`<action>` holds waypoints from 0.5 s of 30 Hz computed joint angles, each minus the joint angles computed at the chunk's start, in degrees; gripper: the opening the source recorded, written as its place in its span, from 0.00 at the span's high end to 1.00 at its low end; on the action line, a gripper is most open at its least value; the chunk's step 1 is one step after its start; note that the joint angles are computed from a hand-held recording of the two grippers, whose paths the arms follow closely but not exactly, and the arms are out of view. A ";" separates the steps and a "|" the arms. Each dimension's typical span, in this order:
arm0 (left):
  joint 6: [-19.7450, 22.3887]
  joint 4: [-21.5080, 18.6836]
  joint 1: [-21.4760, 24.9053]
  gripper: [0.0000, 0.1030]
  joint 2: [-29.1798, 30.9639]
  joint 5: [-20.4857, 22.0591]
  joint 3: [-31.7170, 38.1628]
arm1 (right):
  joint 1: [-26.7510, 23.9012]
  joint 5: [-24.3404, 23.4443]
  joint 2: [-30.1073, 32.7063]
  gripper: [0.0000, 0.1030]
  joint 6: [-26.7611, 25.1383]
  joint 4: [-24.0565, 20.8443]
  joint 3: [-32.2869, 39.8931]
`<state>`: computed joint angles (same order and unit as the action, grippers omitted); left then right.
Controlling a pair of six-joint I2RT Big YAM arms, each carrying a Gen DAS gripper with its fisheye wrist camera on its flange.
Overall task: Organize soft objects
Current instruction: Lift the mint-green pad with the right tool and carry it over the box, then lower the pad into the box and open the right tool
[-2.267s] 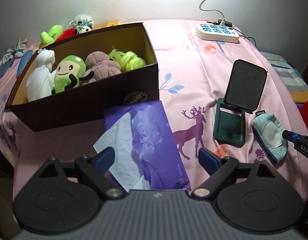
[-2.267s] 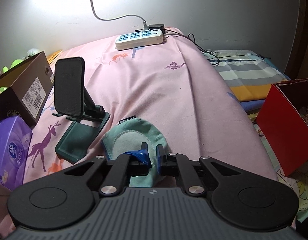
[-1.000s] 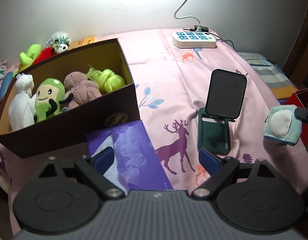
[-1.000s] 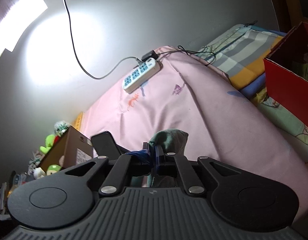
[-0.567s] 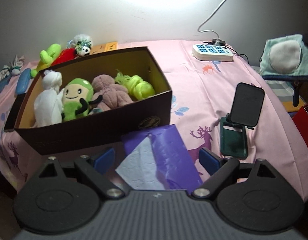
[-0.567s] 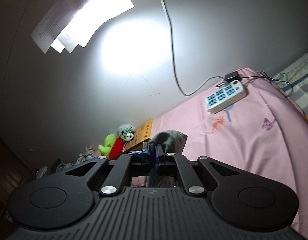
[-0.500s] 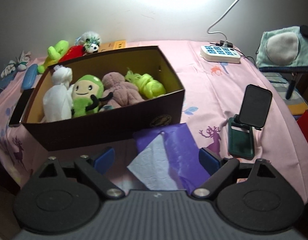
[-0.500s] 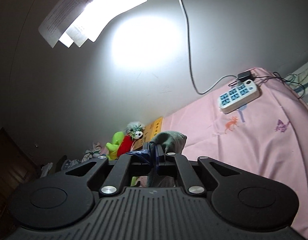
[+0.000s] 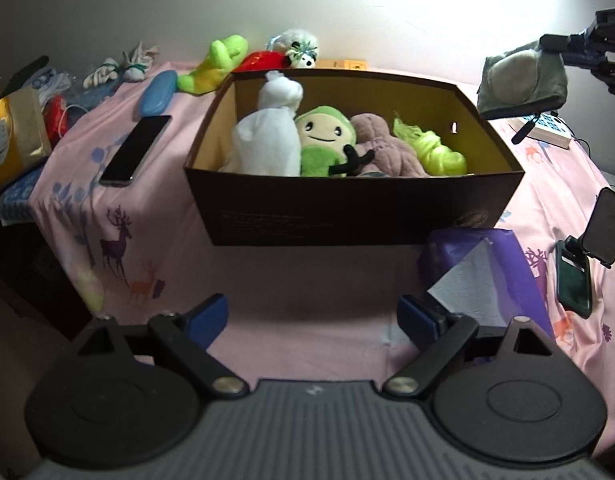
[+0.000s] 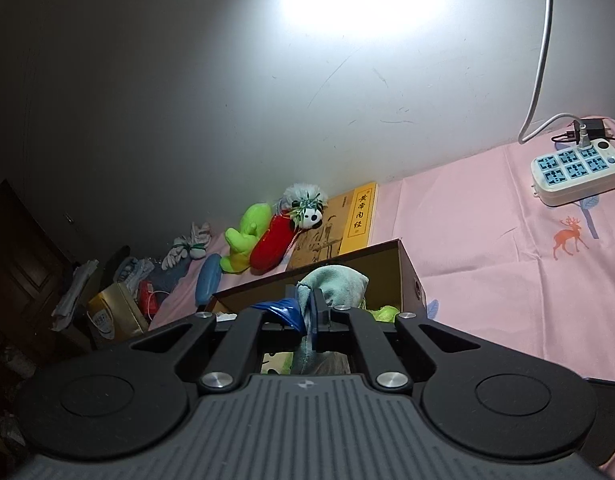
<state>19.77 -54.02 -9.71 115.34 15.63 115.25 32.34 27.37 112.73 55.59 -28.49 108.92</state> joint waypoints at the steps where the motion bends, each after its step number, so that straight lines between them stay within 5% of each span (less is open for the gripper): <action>1: -0.02 -0.12 0.42 0.12 0.32 -0.10 0.44 | -0.06 0.38 2.01 1.00 -0.66 -1.84 2.79; 15: -0.10 -4.48 3.58 0.12 7.54 -3.71 12.23 | 0.62 5.50 26.12 1.00 -5.21 -29.03 39.70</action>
<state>19.67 -58.50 -6.13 122.88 11.92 127.48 32.96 32.87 138.85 50.39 -57.51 148.62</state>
